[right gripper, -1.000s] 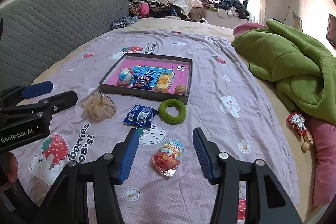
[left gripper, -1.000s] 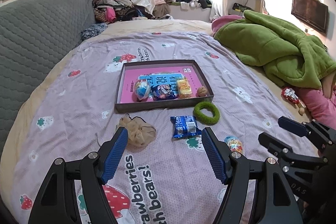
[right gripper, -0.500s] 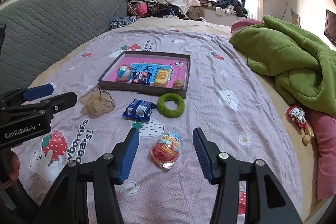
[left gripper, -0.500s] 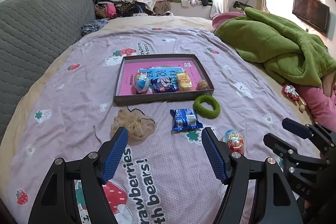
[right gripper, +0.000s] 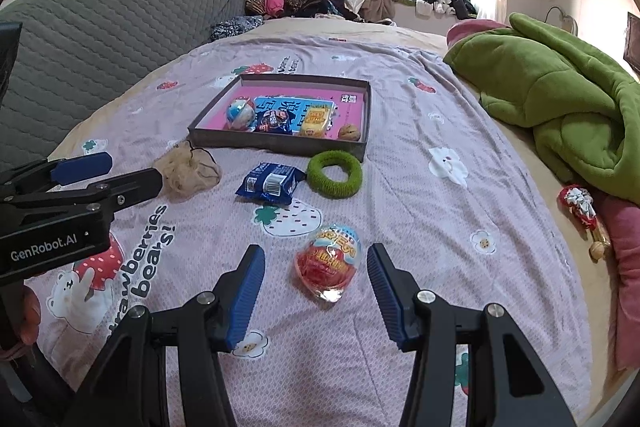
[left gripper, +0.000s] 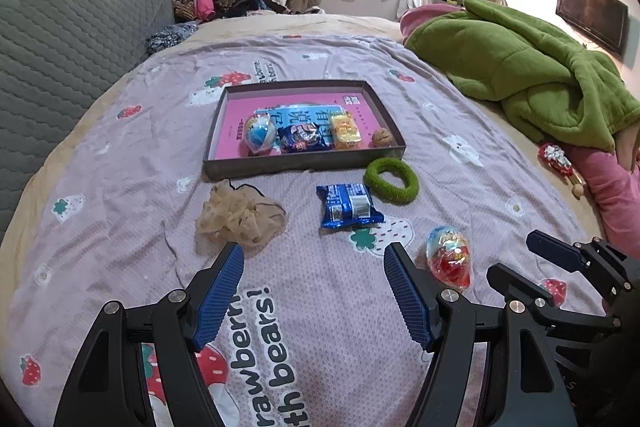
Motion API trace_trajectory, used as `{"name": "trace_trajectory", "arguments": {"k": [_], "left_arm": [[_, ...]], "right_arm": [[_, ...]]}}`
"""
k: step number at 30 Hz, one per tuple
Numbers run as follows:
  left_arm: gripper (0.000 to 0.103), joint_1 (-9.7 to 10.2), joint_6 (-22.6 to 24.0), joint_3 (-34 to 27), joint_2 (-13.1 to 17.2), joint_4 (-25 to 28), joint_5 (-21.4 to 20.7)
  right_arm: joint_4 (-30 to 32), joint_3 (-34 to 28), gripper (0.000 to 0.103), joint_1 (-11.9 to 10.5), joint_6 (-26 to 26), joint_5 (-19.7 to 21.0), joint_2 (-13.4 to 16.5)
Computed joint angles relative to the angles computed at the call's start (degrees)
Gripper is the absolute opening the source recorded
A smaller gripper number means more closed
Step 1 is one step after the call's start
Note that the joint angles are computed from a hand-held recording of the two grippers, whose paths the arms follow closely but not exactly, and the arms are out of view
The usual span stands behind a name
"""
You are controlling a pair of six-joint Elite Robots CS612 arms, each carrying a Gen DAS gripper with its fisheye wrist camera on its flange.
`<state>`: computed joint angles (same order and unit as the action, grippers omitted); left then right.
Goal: Organize objects
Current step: 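Move left gripper toward blue biscuit packet while right approaches red-white Kinder egg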
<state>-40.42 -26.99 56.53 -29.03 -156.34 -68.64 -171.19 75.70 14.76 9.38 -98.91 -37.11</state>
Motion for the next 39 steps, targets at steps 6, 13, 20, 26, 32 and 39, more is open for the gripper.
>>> {"name": "trace_trajectory", "arguments": {"k": [6,13,20,26,32,39], "left_arm": [[0.074,0.14,-0.3,-0.3,0.4,0.9,-0.8],[0.074,0.23,-0.1,-1.3,1.1,1.9,-1.5],[0.074,0.34,-0.2,-2.8,2.2,3.2,-2.2],[0.074,0.5,0.1,-5.0,3.5,4.7,-2.9],[0.074,0.79,0.1,-7.6,5.0,6.6,-3.8],[0.074,1.25,0.1,-11.4,7.1,9.1,-5.0]], "right_arm": [[0.7,-0.3,0.053,0.1,0.1,0.0,0.4],[1.3,-0.8,0.053,0.2,0.0,0.5,0.9],[2.1,-1.6,0.053,0.0,0.5,0.9,1.7],[3.0,-2.4,0.053,-0.2,1.3,1.0,2.5],[3.6,-3.1,0.053,-0.4,1.9,1.4,3.1],[4.9,-4.6,0.053,-0.7,2.9,1.7,4.2]]}}
